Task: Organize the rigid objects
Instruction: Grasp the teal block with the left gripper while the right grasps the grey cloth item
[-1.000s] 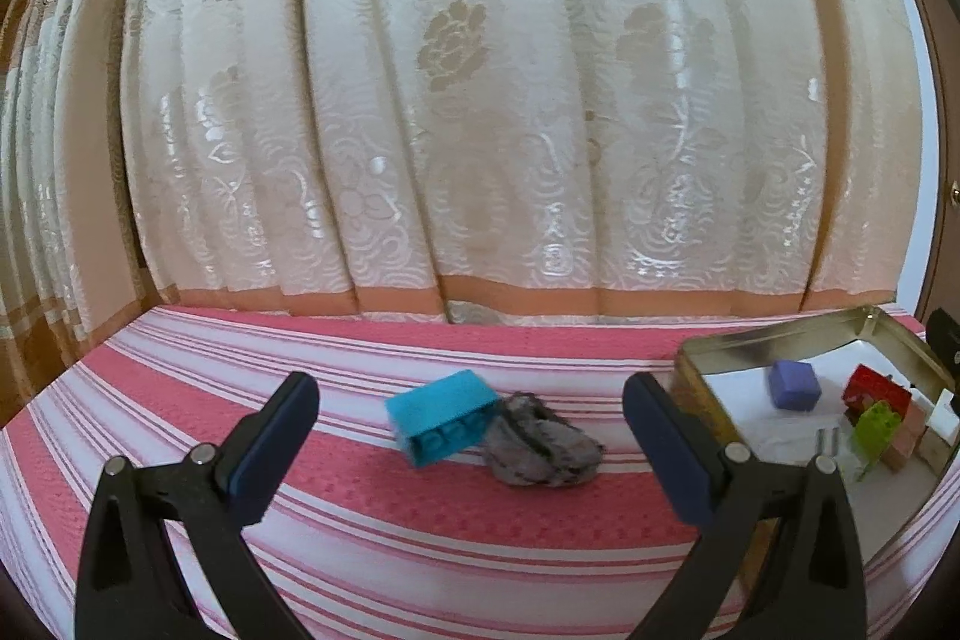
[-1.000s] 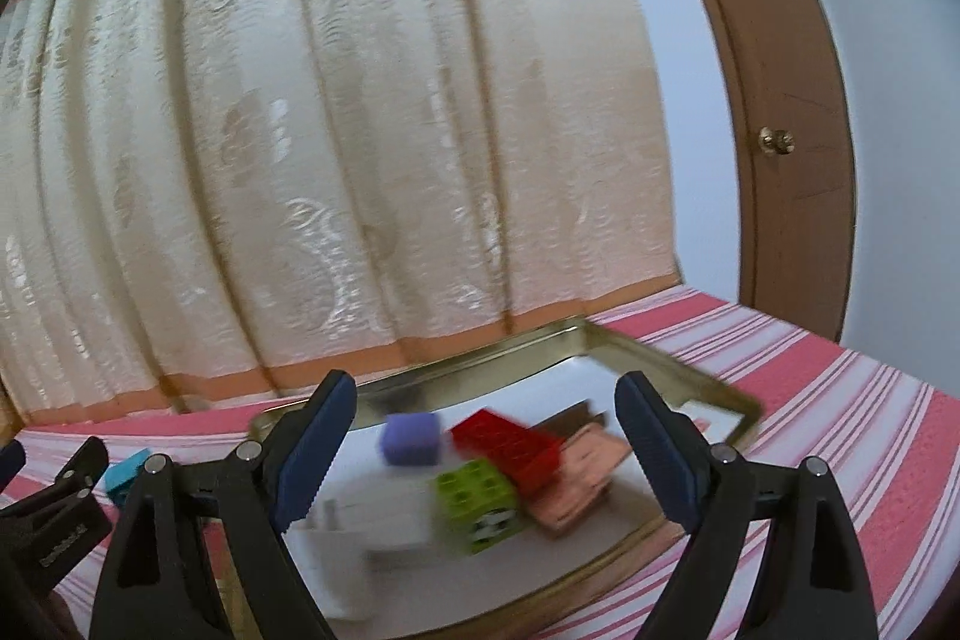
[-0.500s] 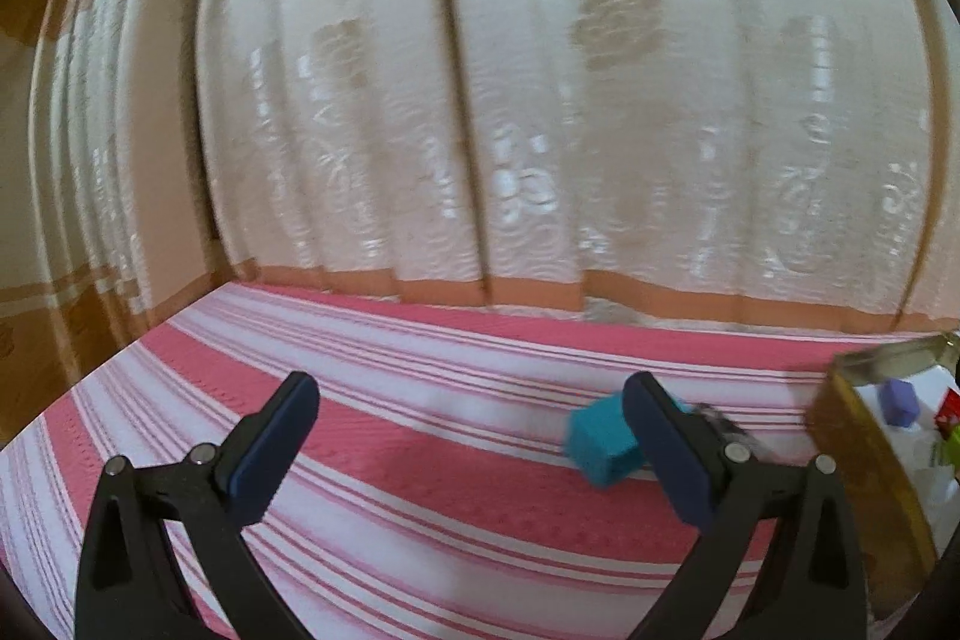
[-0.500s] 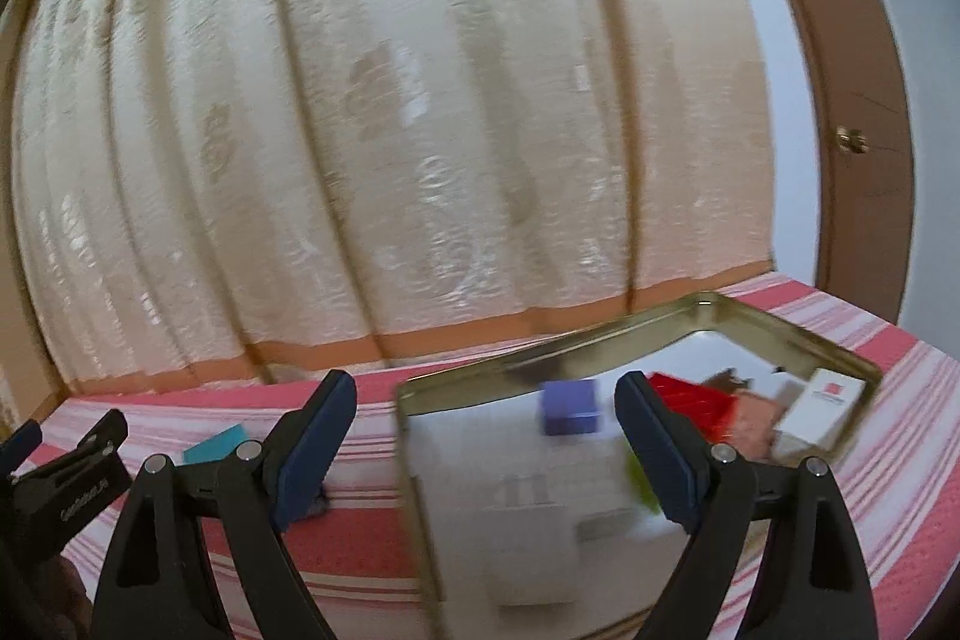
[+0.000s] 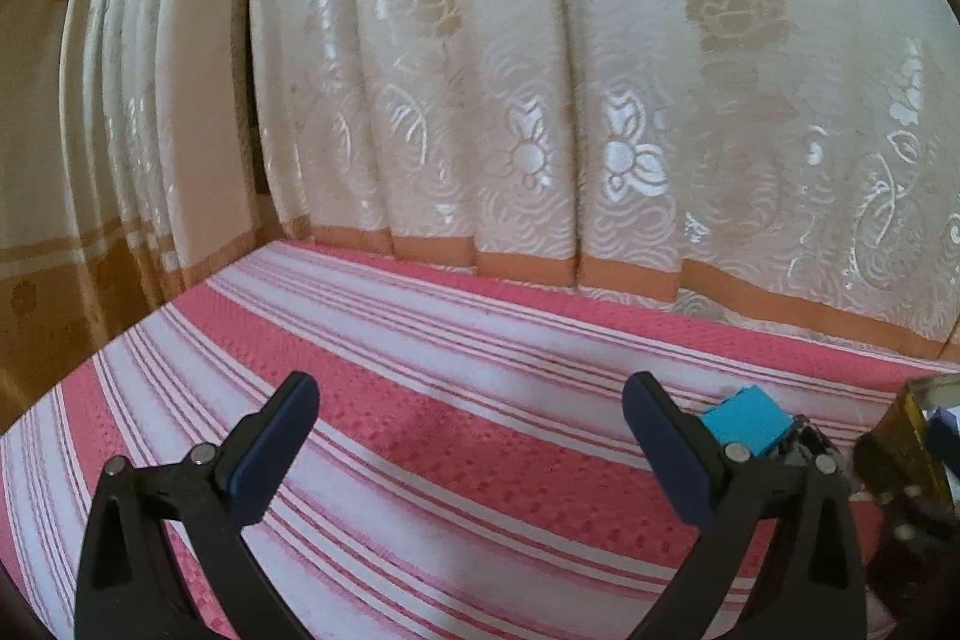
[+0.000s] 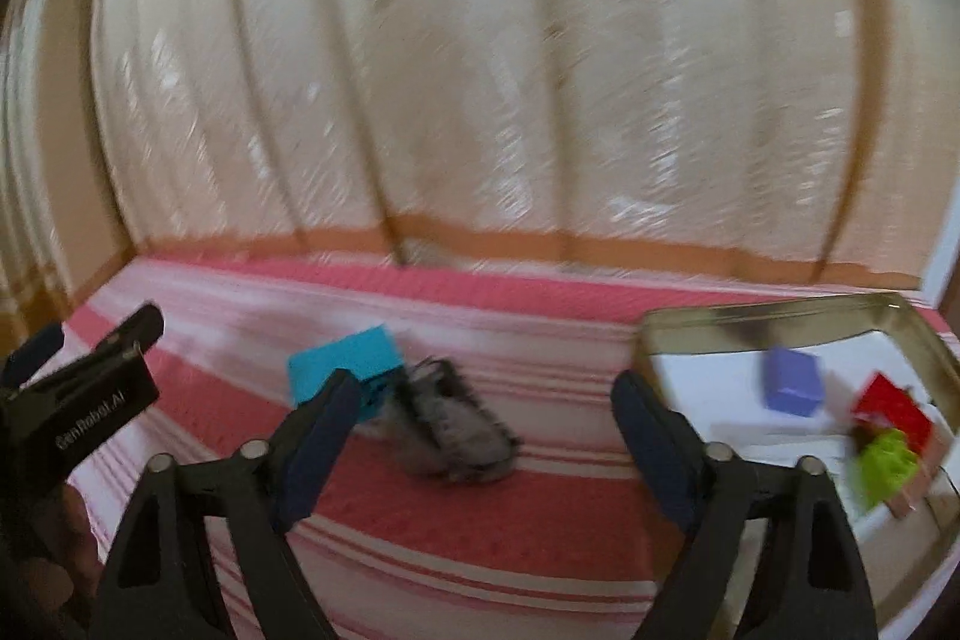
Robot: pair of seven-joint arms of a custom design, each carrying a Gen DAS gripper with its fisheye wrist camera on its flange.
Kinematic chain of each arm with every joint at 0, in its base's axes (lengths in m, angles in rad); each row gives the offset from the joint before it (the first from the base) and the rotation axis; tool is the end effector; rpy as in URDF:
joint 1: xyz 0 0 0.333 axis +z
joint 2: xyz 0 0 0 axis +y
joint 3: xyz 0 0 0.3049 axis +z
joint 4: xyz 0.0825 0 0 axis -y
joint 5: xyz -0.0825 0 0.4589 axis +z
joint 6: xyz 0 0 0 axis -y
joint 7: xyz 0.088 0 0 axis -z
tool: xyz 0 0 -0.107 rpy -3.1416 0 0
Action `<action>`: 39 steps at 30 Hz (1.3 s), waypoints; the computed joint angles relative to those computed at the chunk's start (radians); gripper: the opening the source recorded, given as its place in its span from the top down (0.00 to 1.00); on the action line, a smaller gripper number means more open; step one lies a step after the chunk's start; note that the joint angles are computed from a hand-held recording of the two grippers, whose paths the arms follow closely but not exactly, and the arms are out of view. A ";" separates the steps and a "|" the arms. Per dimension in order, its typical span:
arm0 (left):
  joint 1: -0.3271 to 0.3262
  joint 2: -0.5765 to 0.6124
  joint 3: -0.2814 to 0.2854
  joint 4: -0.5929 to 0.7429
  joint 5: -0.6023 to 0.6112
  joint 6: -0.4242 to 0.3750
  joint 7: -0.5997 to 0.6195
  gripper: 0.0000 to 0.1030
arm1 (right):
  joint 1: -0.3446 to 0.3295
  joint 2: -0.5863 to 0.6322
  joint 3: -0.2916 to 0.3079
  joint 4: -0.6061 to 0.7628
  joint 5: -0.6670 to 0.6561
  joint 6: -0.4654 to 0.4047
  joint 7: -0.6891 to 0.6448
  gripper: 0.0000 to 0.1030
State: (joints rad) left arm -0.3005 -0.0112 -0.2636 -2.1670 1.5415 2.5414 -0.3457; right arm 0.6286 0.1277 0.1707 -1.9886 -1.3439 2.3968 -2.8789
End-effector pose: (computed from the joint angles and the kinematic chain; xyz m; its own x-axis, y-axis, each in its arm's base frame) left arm 0.5195 -0.3432 0.3780 0.1334 -0.9910 0.0054 -0.4633 -0.0672 -0.8837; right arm 0.4761 0.4757 0.3851 -0.0871 -0.9958 -0.0283 -0.5211 0.0698 -0.8506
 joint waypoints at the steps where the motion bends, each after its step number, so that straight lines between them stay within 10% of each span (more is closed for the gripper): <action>1: 0.002 0.002 0.003 0.000 -0.010 0.009 0.005 0.01 | -0.010 0.020 -0.002 0.020 0.038 0.036 -0.051 0.26; 12: 0.010 0.018 0.013 0.009 -0.055 0.041 0.039 0.01 | -0.056 0.149 -0.032 0.132 0.465 0.169 -0.415 0.35; 17: 0.009 0.024 0.016 0.014 -0.047 0.061 0.060 0.01 | -0.033 0.136 -0.053 0.115 0.456 0.174 -0.414 0.43; 23: 0.016 0.031 0.024 0.022 0.003 0.138 0.059 0.01 | -0.003 0.047 -0.087 0.019 0.218 0.237 -0.156 0.44; 28: 0.018 0.069 0.030 0.071 0.132 0.254 0.017 0.00 | 0.015 -0.028 -0.041 -0.020 -0.043 0.043 0.068 0.44; 32: 0.015 0.167 0.040 0.161 0.005 0.401 0.293 0.01 | 0.006 -0.067 0.003 -0.049 -0.112 -0.105 0.163 0.44; 39: -0.046 0.286 0.040 0.278 -0.315 0.347 0.764 0.11 | -0.019 -0.071 0.024 -0.051 -0.099 -0.176 0.193 0.44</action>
